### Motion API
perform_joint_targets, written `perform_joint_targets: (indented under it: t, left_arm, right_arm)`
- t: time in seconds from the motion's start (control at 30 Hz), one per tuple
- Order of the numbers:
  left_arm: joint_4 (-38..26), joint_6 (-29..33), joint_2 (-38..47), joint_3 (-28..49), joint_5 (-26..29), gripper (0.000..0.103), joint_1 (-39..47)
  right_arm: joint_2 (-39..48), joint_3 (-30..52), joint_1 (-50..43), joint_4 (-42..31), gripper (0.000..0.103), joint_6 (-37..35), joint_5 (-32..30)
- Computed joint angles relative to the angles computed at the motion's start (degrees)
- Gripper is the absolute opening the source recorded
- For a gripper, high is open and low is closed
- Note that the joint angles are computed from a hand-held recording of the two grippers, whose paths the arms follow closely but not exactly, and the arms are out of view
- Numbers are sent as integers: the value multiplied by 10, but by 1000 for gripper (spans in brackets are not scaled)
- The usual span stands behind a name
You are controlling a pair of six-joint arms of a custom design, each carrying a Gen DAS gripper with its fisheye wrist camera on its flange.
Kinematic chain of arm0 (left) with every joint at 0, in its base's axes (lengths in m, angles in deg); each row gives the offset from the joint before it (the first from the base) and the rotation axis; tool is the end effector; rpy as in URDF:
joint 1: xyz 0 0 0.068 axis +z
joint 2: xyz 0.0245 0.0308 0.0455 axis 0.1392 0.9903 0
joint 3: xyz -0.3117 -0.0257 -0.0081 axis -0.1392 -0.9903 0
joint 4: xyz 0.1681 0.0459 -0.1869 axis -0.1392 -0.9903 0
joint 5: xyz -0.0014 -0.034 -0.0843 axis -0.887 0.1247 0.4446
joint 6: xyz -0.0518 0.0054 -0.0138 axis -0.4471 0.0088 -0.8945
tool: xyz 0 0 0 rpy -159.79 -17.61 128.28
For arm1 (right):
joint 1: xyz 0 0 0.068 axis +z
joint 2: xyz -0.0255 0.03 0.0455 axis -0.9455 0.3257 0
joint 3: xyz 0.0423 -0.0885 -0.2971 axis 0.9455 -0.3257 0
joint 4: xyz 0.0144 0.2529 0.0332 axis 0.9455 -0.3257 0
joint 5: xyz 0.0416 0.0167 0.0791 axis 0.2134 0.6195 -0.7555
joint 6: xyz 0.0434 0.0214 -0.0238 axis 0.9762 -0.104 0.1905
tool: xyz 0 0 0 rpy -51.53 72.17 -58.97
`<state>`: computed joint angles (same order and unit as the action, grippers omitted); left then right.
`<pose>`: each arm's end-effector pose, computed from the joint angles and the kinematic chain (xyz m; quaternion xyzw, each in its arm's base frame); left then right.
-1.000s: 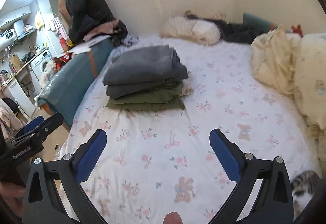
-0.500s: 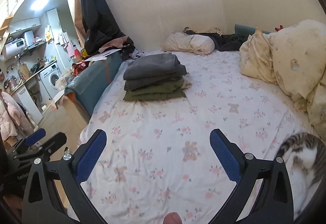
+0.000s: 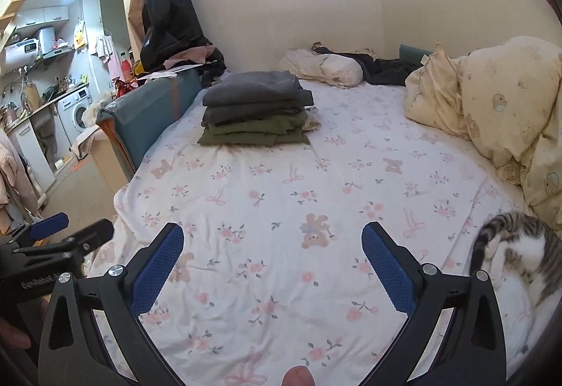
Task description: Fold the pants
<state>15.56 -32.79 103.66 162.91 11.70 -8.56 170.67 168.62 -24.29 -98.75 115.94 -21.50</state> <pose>0.3882 -0.1248 0.3819 0.2476 0.8716 -0.1455 0.3974 0.2494 0.2239 0.3593 0.2287 0.8463 -0.0542 0.4780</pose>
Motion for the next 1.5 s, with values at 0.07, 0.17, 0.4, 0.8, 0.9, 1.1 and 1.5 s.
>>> perform_joint_targets:
  t: [0.07, 0.17, 0.4, 0.8, 0.9, 1.1, 1.5]
  left_arm:
    - [15, -2, -6, -11, -4, 103, 0]
    - [22, -11, -7, -7, 6, 102, 4]
    - [39, -19, -14, -5, 15, 103, 4]
    - [46, -22, -17, -12, 13, 103, 1]
    - [42, -24, -15, -9, 11, 102, 1]
    - [47, -22, -17, -12, 13, 103, 3]
    - [45, -22, -16, -12, 20, 103, 6]
  right_arm:
    - [2, 2, -1, 2, 103, 3, 4]
    - [6, 3, -1, 1, 103, 2, 10]
    - [2, -4, -5, -1, 103, 12, 3]
    - [-9, -13, -6, -6, 103, 38, 1]
    - [-11, -14, -8, -7, 103, 38, -1]
    - [-12, -14, -9, -13, 103, 40, 2]
    - [-7, -9, -6, -22, 103, 48, 4]
